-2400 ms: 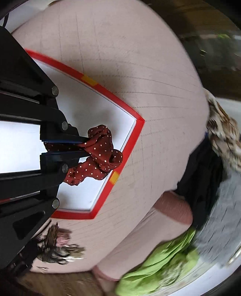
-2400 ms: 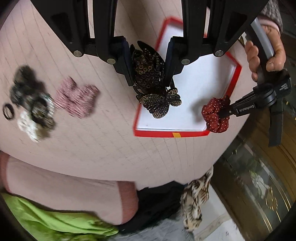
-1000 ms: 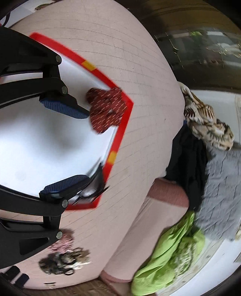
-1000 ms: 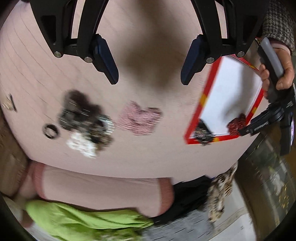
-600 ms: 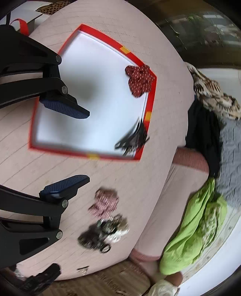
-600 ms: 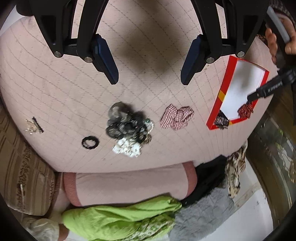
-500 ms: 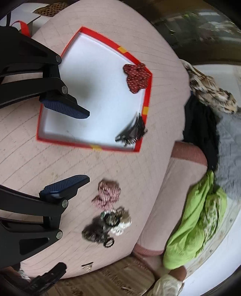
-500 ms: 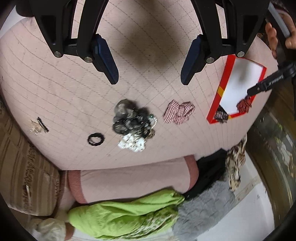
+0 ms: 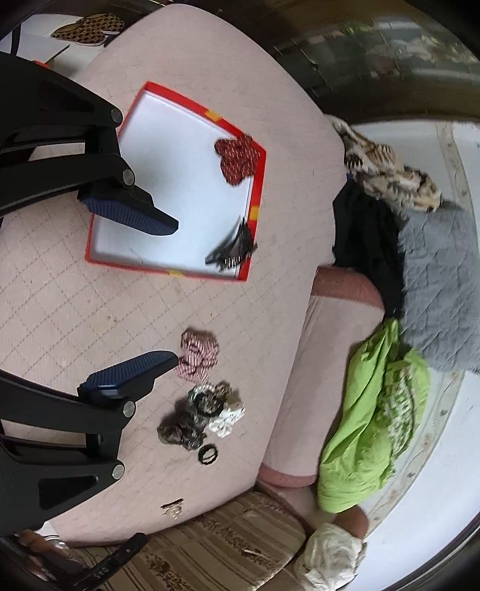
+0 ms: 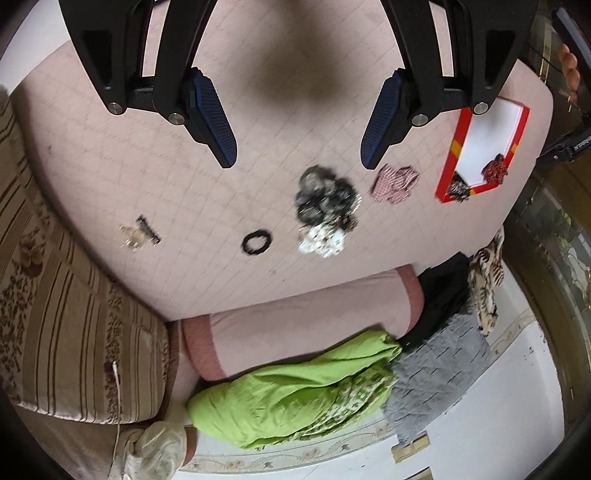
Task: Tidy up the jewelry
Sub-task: 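Move both open tools back over the accessory pile, then grasp the plaid scrunchie with the left tool while the right tool grasps the black sheer scrunchie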
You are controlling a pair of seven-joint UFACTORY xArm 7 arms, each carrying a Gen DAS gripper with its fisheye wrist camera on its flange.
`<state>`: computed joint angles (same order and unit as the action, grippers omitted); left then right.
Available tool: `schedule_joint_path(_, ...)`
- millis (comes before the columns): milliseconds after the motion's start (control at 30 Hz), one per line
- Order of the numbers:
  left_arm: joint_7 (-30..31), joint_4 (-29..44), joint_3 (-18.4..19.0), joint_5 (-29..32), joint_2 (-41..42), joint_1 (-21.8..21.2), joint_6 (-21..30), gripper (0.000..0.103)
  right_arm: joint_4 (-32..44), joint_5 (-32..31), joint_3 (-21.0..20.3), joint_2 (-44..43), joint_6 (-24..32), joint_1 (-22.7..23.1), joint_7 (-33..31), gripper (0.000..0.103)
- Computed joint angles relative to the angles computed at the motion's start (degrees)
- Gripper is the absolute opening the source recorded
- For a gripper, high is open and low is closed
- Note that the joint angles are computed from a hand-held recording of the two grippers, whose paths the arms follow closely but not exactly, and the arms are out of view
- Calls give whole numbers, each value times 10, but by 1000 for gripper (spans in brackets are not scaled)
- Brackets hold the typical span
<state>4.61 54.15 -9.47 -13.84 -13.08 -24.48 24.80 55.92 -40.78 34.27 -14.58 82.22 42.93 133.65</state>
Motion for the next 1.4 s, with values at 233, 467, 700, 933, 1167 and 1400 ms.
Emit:
schedule_joint_path(233, -42, 114, -36, 84, 137, -10, 23, 64, -128, 25, -44, -88, -149, -31, -7, 74)
schedule_joint_path(467, -84, 250, -36, 118, 317, -44, 58, 64, -193, -42, -62, -64, -352, -121, -14, 74)
schedule_joint_path(700, -85, 360, -27, 140, 436, -63, 70, 64, -182, -139, -87, 4, -456, -192, 3, 75)
schedule_joint_path(933, -61, 423, -33, 113, 494, -60, 101, 64, -159, -180, -135, 72, -486, -194, 1, 75)
schedule_joint_path(1167, -47, 420, -36, 113, 488, -67, 119, 11, -154, -200, -166, 97, -512, -177, 31, 28)
schedule_joint_path(1400, -2, 316, -70, 39, 388, -29, 99, 9, -157, -159, -141, 60, -466, -150, 38, 15)
